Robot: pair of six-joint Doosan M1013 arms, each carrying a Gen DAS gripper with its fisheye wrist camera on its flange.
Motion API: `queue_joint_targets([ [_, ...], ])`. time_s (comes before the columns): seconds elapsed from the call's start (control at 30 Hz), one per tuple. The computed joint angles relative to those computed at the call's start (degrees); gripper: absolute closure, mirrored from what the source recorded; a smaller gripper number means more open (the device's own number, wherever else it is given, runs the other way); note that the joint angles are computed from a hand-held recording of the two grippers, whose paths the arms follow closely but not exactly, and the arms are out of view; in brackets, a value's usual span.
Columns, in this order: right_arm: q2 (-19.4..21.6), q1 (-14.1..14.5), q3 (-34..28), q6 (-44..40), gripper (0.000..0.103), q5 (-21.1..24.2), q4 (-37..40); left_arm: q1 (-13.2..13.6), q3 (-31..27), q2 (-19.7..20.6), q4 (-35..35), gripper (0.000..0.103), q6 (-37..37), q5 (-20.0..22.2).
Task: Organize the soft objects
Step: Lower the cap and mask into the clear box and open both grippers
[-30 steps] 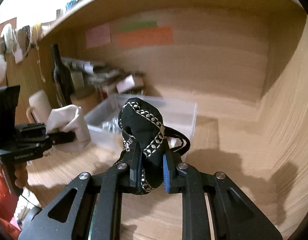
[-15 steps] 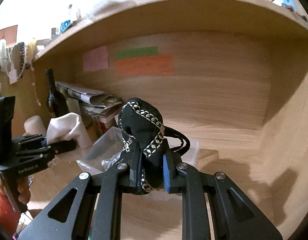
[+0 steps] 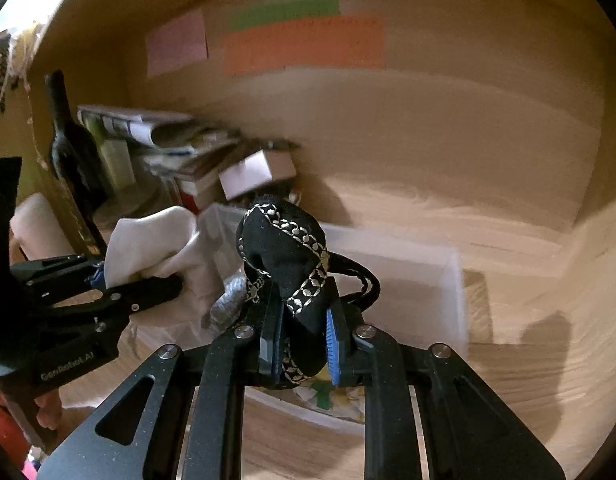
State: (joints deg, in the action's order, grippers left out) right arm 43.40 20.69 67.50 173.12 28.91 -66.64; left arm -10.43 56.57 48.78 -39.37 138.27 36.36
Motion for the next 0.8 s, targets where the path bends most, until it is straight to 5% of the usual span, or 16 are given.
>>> queue_joint_targets([
  [0.33, 1.7, -0.83, -2.56, -9.48, 0.083, 1.04, 10.58, -0.33, -2.0, 1.54, 3.41, 0.072, -2.73, 2.73],
  [0.5, 1.9, -0.74, -2.69, -10.65, 0.052, 1.83, 11.45, -0.08, -1.9, 1.45, 2.17, 0.048, -2.4, 3.28],
  [0.8, -0.38, 0.22, 1.08, -1.69, 0.029, 1.16, 1.35, 0.8, 4.15, -2.69, -6.11, 0.02, 4.56, -0.11],
])
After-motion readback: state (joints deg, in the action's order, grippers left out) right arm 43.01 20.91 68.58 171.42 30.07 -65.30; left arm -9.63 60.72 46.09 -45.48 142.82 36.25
